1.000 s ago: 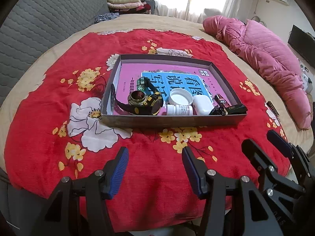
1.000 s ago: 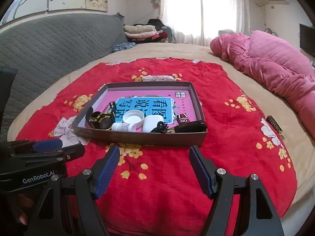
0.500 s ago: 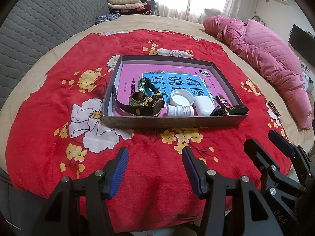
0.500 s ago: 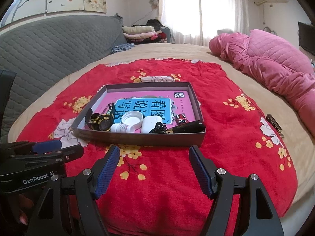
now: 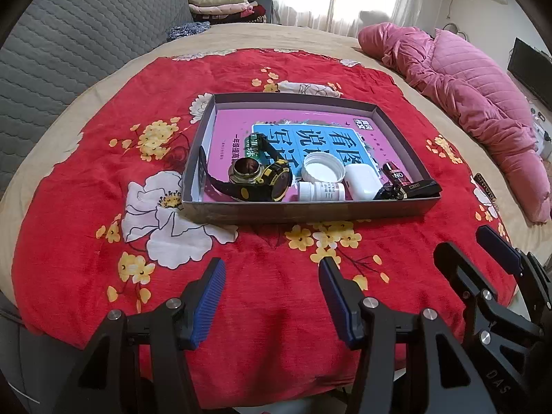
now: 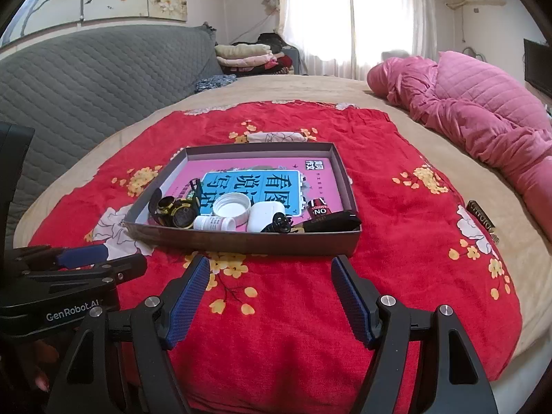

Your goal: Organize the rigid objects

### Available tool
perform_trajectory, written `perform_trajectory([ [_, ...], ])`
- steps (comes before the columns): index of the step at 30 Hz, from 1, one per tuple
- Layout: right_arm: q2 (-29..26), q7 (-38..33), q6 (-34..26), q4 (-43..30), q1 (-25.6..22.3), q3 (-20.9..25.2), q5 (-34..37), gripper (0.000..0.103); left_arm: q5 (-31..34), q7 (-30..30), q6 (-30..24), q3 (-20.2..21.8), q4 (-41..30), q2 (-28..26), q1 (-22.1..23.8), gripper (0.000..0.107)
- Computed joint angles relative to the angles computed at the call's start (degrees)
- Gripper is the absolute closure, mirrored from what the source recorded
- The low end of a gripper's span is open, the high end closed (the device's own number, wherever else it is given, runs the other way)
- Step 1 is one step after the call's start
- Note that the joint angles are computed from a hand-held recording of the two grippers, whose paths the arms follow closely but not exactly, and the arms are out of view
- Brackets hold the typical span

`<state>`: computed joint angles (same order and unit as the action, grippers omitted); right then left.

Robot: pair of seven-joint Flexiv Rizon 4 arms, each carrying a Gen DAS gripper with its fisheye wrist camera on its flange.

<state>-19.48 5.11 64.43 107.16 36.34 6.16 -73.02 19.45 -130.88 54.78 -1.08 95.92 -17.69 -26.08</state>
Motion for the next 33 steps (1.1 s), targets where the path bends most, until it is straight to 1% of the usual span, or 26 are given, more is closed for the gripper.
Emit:
perform_trajectory([
  [33,-0.1,-0.6,0.1,0.0,0.0,0.0,0.3,0.029,1.2,-0.9,-2.4,0.1,-0.6,0.1,0.0,0.051],
])
